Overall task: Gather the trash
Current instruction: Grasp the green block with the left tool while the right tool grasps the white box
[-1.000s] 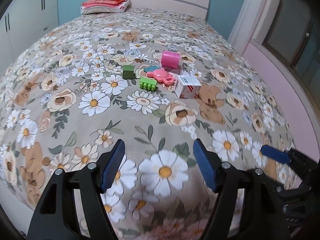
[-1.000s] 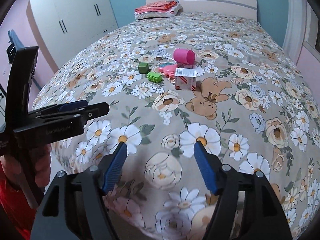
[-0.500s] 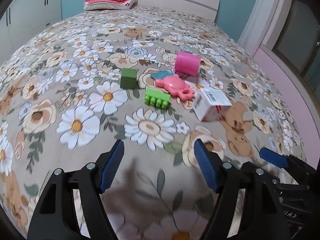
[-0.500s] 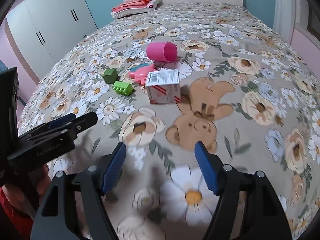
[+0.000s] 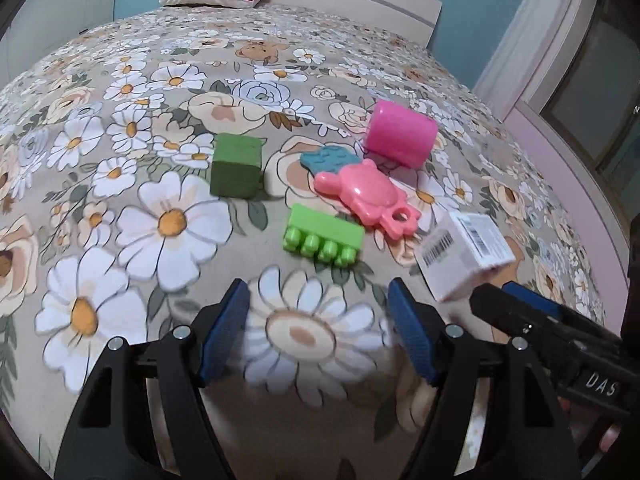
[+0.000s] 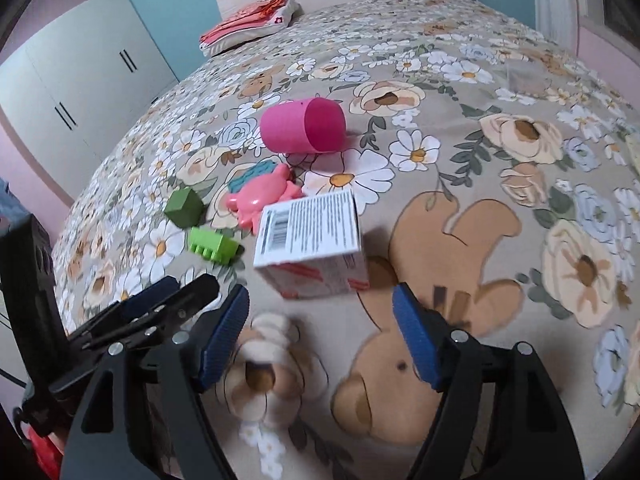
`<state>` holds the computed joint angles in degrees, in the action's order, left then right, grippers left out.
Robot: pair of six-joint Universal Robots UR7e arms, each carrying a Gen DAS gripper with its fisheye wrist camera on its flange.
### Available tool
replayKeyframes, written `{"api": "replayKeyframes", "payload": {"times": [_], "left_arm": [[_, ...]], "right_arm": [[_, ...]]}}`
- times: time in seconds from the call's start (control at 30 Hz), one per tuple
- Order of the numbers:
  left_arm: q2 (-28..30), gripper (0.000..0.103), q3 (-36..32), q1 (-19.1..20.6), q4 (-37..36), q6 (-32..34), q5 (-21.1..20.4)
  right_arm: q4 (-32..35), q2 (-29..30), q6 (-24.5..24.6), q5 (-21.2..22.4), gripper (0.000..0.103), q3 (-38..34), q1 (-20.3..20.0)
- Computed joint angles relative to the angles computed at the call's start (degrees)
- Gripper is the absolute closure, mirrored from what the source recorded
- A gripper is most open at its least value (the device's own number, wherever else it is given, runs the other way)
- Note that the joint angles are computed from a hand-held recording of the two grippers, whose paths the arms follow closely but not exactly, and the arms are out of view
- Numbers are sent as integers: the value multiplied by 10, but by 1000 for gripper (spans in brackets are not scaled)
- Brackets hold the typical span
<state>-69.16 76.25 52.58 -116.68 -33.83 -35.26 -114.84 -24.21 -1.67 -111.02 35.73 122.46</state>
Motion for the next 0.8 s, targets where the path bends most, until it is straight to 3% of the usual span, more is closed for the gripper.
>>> {"api": "replayKeyframes", "payload": {"times": [0.37,0.43,0.5,0.53,0.67,0.8], "left_arm": [[34,32,-30,29,-75,56,-17],[35,35,-30,29,-77,57,-16],[35,52,-27,30,-89,74,-28],[37,55,-29,31,-88,81,-33],[43,58,-38,35,-90,97,-46],[41,58,-29,34,-115,116,-53]], "right_arm": [[16,59,19,9,26,-86,-11],[16,65,19,11,26,-95,-12],[23,74,16,8,27,-110,-13],[21,76,15,7,27,-111,-13],[18,79,9,9,43,-113,-15],[10,73,2,15,45,-101,-15]]}}
